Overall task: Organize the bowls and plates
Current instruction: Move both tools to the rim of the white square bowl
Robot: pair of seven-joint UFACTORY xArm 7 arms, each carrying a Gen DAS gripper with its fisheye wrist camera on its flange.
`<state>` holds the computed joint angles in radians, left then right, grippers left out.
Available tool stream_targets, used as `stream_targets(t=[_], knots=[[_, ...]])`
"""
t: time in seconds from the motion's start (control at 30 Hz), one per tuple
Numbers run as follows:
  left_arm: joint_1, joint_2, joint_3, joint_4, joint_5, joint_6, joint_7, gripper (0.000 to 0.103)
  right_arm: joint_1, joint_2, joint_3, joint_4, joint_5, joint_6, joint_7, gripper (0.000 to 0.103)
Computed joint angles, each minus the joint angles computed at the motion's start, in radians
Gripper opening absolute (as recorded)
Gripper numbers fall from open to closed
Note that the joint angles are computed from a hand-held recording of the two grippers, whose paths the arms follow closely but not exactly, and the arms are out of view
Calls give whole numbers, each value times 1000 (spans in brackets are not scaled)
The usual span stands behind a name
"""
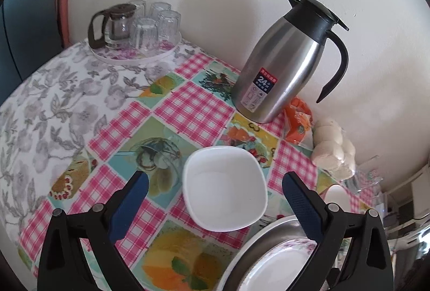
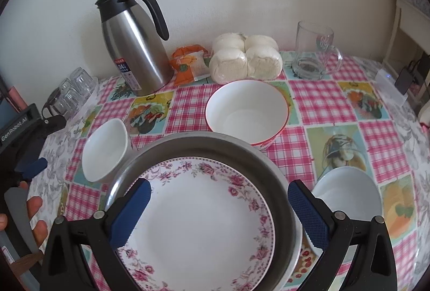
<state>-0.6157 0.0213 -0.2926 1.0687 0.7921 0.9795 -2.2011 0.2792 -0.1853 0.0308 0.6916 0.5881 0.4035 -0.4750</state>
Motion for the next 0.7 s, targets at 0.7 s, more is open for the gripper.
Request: stream_targets(t=[0.7], knots=[[112, -165, -15, -201, -60, -80, -15, 100, 11, 53, 44, 97, -68, 15, 86, 103]])
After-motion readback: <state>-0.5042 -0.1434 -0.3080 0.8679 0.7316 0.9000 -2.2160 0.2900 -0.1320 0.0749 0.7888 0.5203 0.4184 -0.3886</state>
